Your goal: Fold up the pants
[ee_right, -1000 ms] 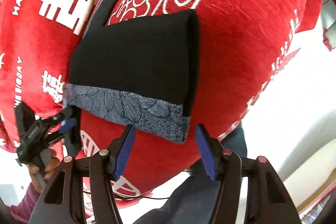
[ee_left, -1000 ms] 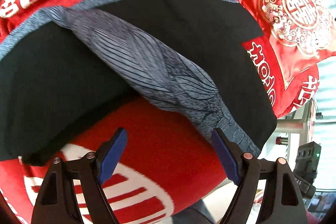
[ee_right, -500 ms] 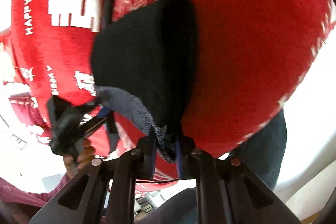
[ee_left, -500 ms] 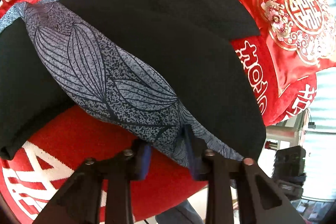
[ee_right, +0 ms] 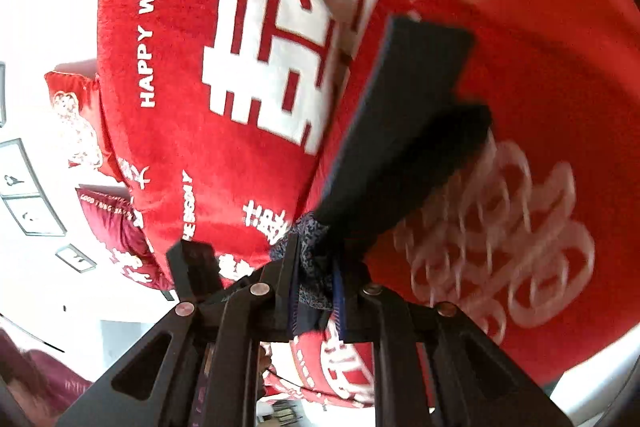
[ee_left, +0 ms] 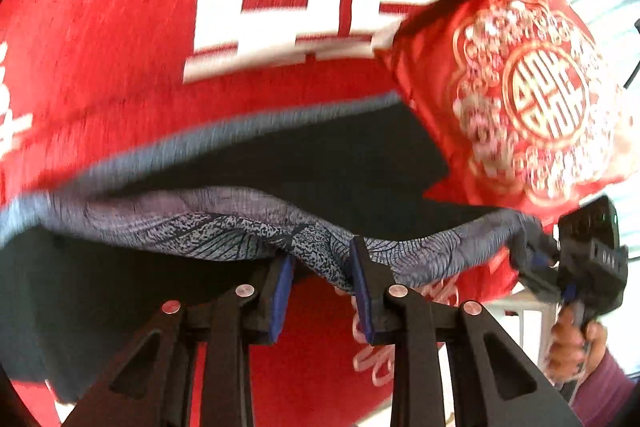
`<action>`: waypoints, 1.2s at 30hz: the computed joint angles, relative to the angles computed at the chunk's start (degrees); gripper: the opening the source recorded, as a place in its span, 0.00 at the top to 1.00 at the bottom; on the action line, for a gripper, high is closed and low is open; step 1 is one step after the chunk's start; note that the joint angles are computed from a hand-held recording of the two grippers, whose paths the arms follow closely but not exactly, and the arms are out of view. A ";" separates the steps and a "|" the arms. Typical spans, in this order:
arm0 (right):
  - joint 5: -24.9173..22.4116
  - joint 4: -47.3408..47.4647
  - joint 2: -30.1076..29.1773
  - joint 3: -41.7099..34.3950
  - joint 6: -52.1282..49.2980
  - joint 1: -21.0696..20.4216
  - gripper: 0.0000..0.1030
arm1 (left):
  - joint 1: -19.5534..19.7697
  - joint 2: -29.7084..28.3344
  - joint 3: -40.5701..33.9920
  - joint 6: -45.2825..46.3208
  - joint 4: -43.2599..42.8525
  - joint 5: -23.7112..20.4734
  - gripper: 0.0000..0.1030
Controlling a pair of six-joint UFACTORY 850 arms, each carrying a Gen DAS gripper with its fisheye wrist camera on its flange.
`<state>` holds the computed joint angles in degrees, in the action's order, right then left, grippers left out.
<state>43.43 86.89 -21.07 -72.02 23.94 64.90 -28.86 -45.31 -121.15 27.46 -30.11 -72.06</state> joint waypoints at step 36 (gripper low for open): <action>0.16 61.73 -5.52 -9.49 -75.22 -11.10 0.90 | 3.22 0.23 10.84 -19.95 29.96 15.55 0.08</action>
<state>43.59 148.62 -26.59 -81.50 -51.29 53.80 -25.64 -45.08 -110.30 7.51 -0.16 -56.51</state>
